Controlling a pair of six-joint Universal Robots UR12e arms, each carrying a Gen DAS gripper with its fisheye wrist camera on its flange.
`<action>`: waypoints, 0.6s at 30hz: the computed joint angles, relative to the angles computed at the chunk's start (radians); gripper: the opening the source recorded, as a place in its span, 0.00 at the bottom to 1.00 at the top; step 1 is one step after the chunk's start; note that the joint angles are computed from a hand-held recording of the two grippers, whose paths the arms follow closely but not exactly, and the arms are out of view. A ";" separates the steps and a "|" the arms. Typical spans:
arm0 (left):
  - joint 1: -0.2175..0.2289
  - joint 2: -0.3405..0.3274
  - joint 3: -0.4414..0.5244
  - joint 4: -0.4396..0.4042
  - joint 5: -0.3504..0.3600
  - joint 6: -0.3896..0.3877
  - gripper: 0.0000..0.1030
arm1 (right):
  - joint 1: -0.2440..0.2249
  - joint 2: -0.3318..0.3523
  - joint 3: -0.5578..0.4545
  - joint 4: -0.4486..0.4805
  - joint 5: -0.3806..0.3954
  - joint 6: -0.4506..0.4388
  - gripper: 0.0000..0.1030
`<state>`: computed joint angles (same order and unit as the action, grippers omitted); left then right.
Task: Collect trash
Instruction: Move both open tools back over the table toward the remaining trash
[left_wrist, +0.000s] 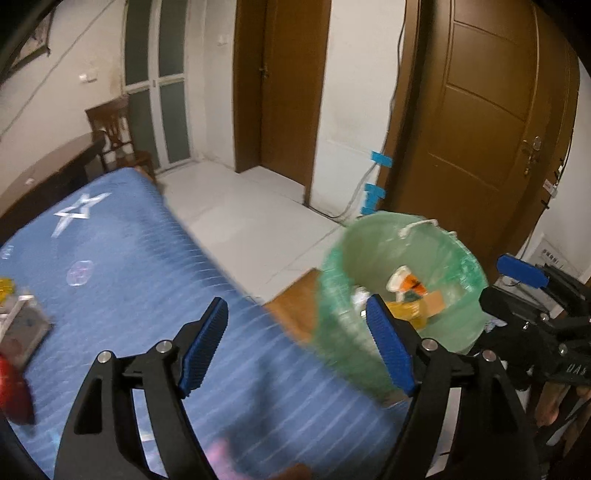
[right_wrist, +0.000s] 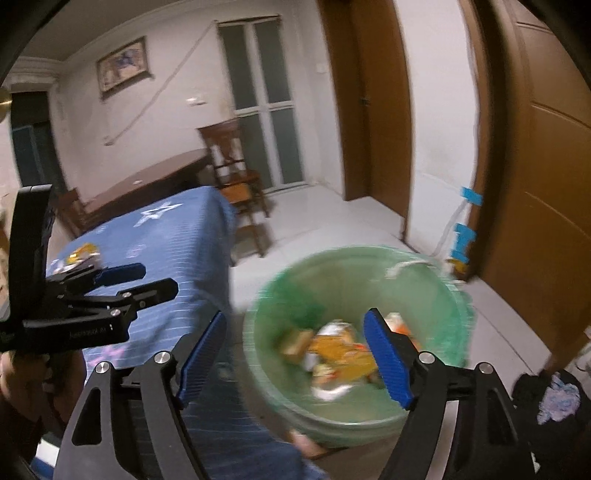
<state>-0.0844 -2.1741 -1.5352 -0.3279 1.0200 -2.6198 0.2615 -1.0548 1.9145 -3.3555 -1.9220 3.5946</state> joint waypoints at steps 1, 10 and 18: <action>0.016 0.005 -0.003 0.001 0.000 0.014 0.73 | 0.003 0.004 -0.009 -0.003 0.017 -0.013 0.76; 0.161 -0.027 0.098 -0.073 0.071 -0.005 0.73 | 0.063 0.128 -0.288 0.209 0.153 -0.325 0.76; 0.244 -0.132 0.363 -0.381 0.098 -0.012 0.73 | 0.096 0.337 -0.744 0.566 0.352 -0.778 0.74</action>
